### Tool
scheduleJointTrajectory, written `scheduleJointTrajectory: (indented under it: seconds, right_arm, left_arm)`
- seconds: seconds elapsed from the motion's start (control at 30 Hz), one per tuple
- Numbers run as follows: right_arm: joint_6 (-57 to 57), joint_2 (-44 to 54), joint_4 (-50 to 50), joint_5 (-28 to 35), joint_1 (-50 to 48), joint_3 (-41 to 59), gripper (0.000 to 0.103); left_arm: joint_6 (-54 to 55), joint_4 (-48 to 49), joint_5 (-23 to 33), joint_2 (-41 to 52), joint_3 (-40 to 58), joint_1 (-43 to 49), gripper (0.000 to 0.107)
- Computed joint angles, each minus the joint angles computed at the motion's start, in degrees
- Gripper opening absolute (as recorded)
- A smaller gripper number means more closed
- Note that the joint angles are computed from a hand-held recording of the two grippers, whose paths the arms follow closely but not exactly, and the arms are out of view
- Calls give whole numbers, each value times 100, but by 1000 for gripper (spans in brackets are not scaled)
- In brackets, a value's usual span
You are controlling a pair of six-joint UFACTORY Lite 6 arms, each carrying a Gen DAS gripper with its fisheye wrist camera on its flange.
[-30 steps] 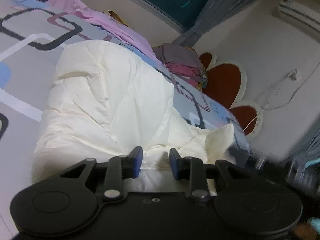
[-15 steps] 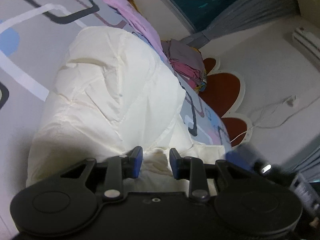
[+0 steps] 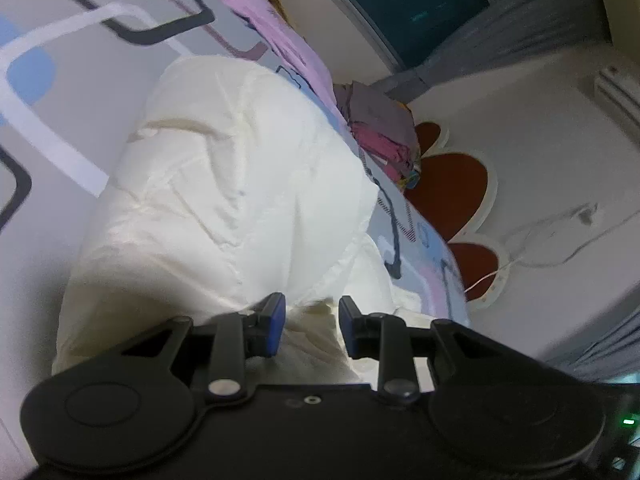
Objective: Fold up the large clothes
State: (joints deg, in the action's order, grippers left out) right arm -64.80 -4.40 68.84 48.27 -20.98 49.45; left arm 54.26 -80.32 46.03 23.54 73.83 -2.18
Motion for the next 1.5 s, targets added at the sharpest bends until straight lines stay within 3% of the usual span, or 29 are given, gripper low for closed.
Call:
scheduleJointTrajectory:
  seconds: [0.03,0.07,0.1,0.23,0.43,0.5,0.67,0.83,0.9,1.0,1.1,1.17,1.23,1.33,1.43,1.5]
  right_arm:
    - [-35,-87,-28,-55,76,-64,16]
    - [-122,-180,-9,-72,106,-152,2]
    - [-263,-286,55,-17,91,-261,0]
    - [-793,-929,416,-364,20,-832,0]
    - [-1212,-1875,607,-288,-1259,-1459,0]
    - [-1261,-2014,489,-81,-1837,-1576,0]
    - [-1575,-2309,162,246,-3019,-2179,0]
    - [-1980,-2116,-170,253,-4149,-2654,0]
    - [-2076,-1855,-355,121,-4497,-2623,0]
    - [-2143,-2414,-170,483,-5029,-2503,0]
    - [-2177,-2840,495,244,-4568,-2330,0]
    - [-2476,-2696,1340,-564,-3502,-2285,0]
    - [-3263,-2071,2539,-1494,-2330,-2134,0]
    - [-5062,-1158,4338,-2297,-1395,-1927,0]
    - [-6861,-401,6135,-2425,-1004,-1973,0]
    - [-8060,34,7302,-2270,-846,-1971,0]
  left_arm:
    - [51,23,-65,-25,1,-44,29]
    - [50,81,-124,-48,31,-82,29]
    - [48,105,-128,-40,59,-100,29]
    - [32,147,-52,-198,90,-111,29]
    - [540,-75,-364,-888,-49,66,41]
    - [811,16,-775,-972,-29,-45,47]
    - [918,180,-1172,-493,78,-715,47]
    - [2503,-680,-1981,-517,-224,-1834,47]
    - [2737,-746,-2346,-404,-192,-2194,47]
    - [2866,-932,-2686,-293,-199,-2442,47]
    - [2887,-908,-2847,-340,-252,-2567,47]
    - [2974,-981,-2915,-360,-283,-2624,47]
    - [2914,-938,-2988,-312,-210,-2669,47]
    - [2762,-755,-2974,-233,-102,-2637,47]
    - [2906,-799,-3031,-189,-68,-2632,51]
    - [3779,-1635,-3237,-180,-158,-2690,59]
